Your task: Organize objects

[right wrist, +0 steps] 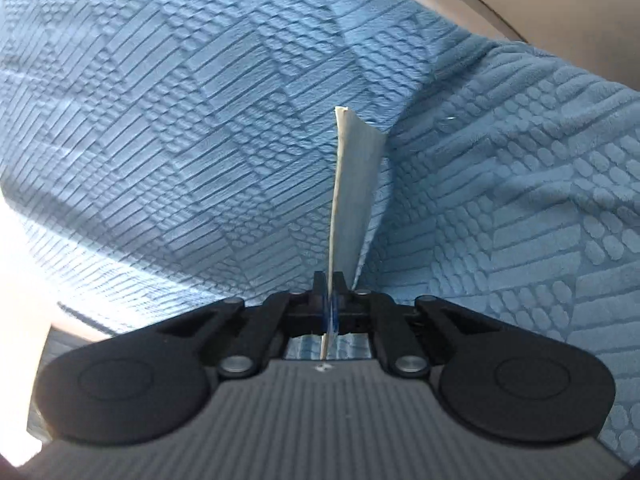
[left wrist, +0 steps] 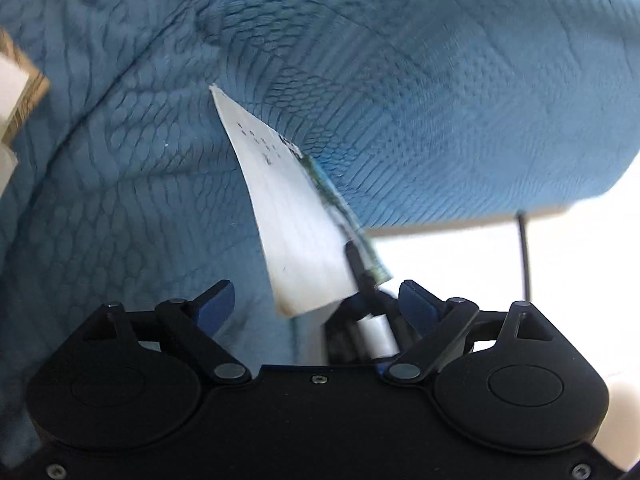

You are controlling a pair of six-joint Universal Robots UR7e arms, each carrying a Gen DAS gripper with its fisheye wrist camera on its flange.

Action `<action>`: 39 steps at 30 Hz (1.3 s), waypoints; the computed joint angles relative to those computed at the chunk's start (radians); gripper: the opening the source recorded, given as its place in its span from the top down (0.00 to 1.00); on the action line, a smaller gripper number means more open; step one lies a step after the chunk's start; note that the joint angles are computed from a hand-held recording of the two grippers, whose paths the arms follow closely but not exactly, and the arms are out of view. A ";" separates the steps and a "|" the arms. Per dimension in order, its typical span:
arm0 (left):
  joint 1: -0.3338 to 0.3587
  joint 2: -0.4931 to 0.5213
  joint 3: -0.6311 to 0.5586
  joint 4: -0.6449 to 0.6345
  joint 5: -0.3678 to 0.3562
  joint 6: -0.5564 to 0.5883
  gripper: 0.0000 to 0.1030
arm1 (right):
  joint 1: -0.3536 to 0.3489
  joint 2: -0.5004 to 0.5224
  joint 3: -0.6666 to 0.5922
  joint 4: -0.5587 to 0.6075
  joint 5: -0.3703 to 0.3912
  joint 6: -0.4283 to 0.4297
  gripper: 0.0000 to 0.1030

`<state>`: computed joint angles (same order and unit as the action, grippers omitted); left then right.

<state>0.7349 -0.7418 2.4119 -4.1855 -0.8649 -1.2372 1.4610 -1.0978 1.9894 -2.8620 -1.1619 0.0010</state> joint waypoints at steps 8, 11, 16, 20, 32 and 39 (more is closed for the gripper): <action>0.079 0.026 -0.053 -0.025 -0.046 -0.015 0.21 | -0.006 0.019 -0.004 -0.026 0.045 0.052 0.96; 0.111 0.010 -0.079 0.028 -0.062 -0.005 0.28 | -0.014 0.016 -0.007 -0.023 0.053 0.054 0.96; 0.152 -0.075 -0.110 0.272 -0.041 -0.015 0.50 | -0.041 0.006 0.001 -0.025 0.070 0.067 0.96; 0.173 -0.106 -0.132 0.373 -0.028 -0.010 0.57 | -0.047 0.007 -0.003 -0.027 0.061 0.074 0.96; 0.182 -0.161 -0.187 0.640 0.033 0.022 0.88 | -0.034 0.006 -0.009 -0.039 -0.085 0.081 0.95; 0.144 -0.171 -0.205 0.722 0.055 0.065 0.95 | 0.039 0.006 -0.011 -0.073 -0.304 -0.032 0.95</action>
